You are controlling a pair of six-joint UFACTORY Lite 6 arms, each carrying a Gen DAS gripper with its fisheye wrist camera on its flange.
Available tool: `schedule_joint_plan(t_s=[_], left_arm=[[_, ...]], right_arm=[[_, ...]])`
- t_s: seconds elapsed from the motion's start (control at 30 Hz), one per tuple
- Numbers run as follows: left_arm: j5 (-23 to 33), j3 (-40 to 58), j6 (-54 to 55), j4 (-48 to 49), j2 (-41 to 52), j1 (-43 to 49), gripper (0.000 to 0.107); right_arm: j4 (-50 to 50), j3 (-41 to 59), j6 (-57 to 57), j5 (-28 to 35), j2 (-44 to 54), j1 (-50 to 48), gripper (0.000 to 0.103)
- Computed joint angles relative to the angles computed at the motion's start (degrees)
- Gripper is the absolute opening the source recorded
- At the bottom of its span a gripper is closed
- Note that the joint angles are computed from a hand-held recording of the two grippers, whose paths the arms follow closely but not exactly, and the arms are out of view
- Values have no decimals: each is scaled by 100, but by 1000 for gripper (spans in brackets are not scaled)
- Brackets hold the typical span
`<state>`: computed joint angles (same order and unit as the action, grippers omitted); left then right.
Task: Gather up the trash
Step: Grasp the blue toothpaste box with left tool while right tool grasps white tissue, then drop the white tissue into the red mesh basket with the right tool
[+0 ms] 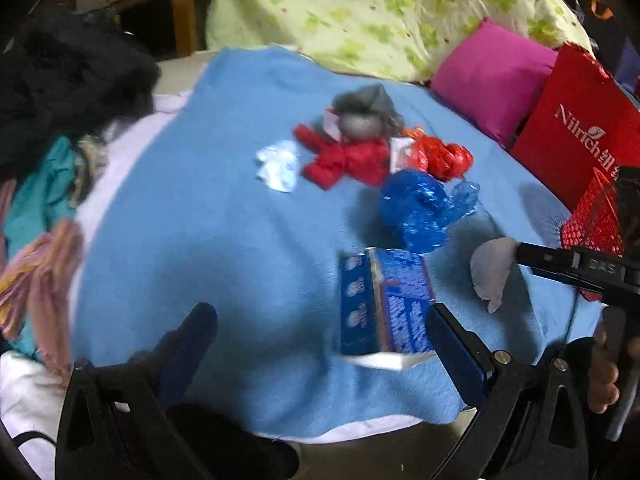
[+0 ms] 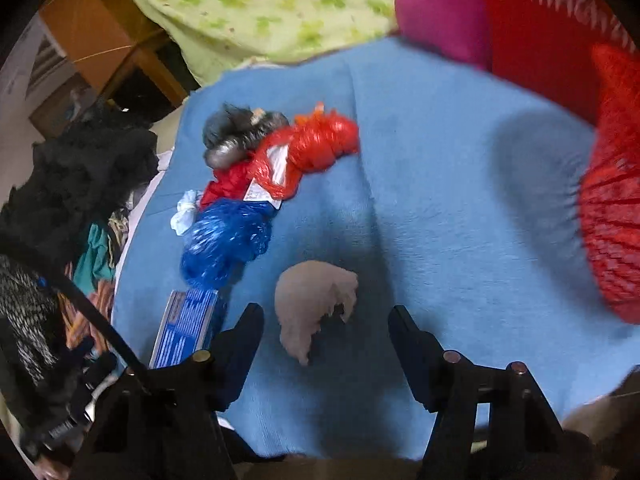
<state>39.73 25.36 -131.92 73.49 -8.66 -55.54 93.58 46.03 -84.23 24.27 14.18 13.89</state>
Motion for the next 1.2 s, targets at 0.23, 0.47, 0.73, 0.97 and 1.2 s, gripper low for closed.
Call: schedule_joint_plan(t_s=[0.23,0.47,0.73,0.97,1.2], left_arm=[[-1577,1263,-415,771,1722,462,95],[-1905,1616,135,483,2319,611,59],[-879,1236,601,-163,1352,35,58],[503,1982,2007,-959,741,-633,58],[167,5326,4256,-1224,2738,-679,59]], right_arm=[[-885,1118,1289,-283,1248,352,59],[475,584,-349,72,921,25,34],[2625,-1148,-3051,802,-1387,-555,34],[2486,-2586,-3300,1871,-3921,-2272,34],[988,-2076,-2176,4060,-3206,-5888,34]])
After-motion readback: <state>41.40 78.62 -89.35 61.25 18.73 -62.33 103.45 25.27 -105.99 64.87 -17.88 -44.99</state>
